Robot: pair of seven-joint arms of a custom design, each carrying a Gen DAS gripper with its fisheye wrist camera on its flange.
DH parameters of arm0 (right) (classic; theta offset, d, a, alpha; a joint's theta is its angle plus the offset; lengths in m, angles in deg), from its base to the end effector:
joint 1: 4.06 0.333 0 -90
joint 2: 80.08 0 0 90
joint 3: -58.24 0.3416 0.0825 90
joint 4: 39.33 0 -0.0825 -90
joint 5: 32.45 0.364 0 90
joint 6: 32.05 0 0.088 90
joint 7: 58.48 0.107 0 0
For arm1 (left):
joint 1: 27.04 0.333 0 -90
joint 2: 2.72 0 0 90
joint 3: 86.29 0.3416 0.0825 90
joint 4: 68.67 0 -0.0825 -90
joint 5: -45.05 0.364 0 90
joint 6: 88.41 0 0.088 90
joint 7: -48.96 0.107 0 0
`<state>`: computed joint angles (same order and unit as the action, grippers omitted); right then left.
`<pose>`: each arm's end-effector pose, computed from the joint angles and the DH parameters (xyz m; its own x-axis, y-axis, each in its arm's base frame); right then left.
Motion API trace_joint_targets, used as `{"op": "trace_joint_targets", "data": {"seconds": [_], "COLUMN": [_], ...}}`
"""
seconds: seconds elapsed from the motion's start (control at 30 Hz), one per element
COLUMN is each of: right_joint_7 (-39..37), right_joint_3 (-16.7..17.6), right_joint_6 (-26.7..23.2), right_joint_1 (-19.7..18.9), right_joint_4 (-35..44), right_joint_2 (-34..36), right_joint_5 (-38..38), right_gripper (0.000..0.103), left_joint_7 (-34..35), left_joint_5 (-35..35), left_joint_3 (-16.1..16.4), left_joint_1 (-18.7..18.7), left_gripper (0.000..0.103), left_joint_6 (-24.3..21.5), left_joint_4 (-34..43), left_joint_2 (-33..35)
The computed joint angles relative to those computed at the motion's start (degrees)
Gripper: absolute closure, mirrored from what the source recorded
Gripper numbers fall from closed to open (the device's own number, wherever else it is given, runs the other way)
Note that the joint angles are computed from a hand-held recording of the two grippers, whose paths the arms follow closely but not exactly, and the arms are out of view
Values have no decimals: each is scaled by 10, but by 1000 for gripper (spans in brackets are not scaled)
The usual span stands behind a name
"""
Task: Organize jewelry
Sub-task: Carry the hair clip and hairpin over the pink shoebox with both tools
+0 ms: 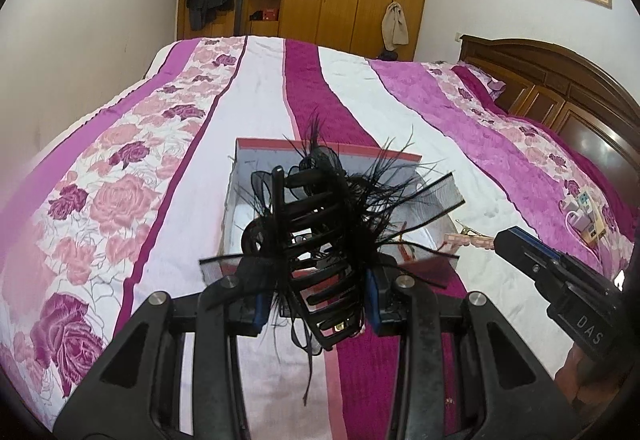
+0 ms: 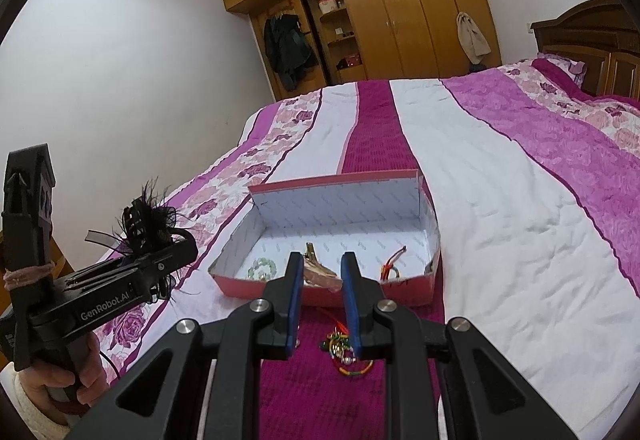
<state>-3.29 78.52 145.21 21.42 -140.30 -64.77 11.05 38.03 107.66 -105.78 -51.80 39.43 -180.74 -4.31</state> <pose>0.5180 0.4088 0.5624 0.6588 -0.7135 -0.2384 -0.4867 -0.1626 -0.8583 0.4221 -0.3763 0.5656 0.3190 -0.9373 0.1404 -0.4874 -0.2893 -0.8238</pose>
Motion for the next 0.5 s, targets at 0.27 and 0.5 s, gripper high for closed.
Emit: {"op": "trace_joint_targets", "data": {"seconds": [0.27,0.5], "right_joint_7": [36,99], "right_joint_3": [-17,-46], "right_joint_6": [19,36], "right_joint_1": [16,39], "right_joint_4": [30,58], "right_joint_2": [27,54], "right_joint_5": [-48,-124], "right_gripper": [82,82], "left_joint_7": [-22,-45], "left_joint_5": [29,67], "left_joint_3": [7,11], "left_joint_1": [8,15], "left_gripper": [74,74], "left_joint_6": [11,14], "left_joint_4": [1,3], "left_joint_2": [2,7]}}
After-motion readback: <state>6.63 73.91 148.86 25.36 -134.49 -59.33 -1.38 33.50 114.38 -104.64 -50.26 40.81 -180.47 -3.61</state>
